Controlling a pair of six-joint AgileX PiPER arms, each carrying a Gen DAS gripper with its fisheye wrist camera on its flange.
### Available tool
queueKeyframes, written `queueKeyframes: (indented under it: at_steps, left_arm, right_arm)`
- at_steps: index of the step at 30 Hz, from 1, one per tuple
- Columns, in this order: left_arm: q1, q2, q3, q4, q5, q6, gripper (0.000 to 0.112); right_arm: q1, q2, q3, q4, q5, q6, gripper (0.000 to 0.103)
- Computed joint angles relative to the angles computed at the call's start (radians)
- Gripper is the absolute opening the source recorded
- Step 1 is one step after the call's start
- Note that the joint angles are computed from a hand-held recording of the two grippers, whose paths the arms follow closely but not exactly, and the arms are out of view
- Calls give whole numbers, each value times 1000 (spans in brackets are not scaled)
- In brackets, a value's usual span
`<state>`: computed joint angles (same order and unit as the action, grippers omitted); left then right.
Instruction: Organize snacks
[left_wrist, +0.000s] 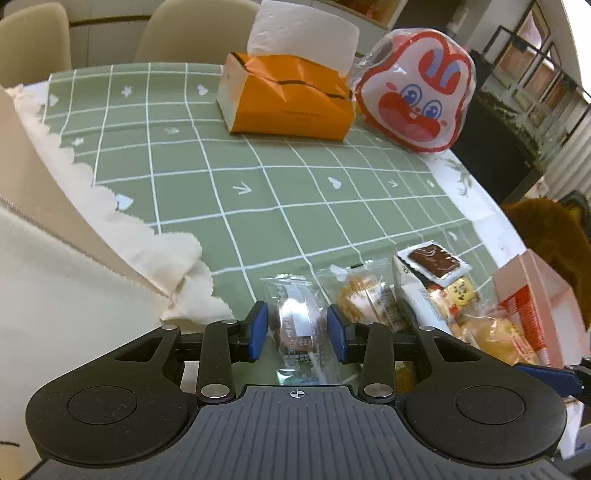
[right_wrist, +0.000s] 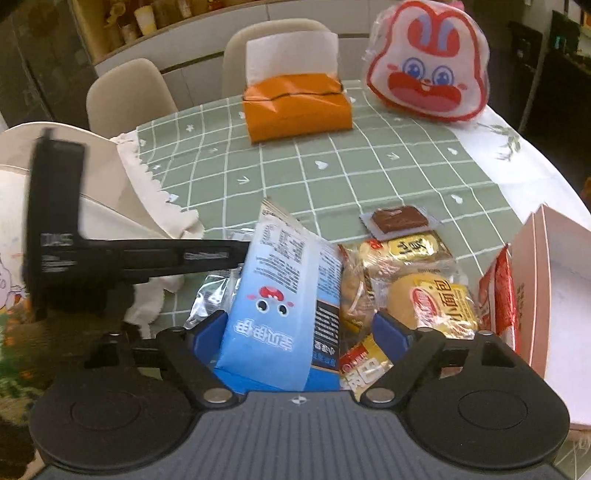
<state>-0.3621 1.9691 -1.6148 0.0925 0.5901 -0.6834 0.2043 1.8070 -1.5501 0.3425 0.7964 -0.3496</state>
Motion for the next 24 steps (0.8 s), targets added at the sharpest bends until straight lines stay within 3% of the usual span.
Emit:
queueKeyframes:
  at_steps: [3, 6, 10, 14, 18, 21, 22, 24]
  left_arm:
    - [6, 5, -11, 23, -1, -40, 36]
    - [1, 43, -84, 170, 51, -186, 36]
    - [10, 107, -195, 103, 135, -90, 36]
    - [-36, 84, -147, 117, 106, -47, 36]
    - [-85, 18, -47, 97, 69, -28, 32]
    - [-129, -24, 14, 116, 58, -58, 32]
    - [-143, -40, 40, 127, 51, -86, 32]
    - [-166, -76, 97, 141, 29, -135, 32]
  right_arm:
    - [-18, -32, 27, -14, -24, 9, 84]
    - [-25, -32, 20, -65, -47, 36, 84]
    - [-53, -34, 19, -171, -90, 99, 77]
    - [-109, -36, 33, -241, -142, 138, 72]
    - [-155, -34, 37, -189, -99, 74, 51]
    - [-144, -92, 128, -211, -169, 86, 47]
    - [-144, -130, 172, -176, -205, 53, 47]
    - [-161, -179, 203, -26, -200, -85, 47]
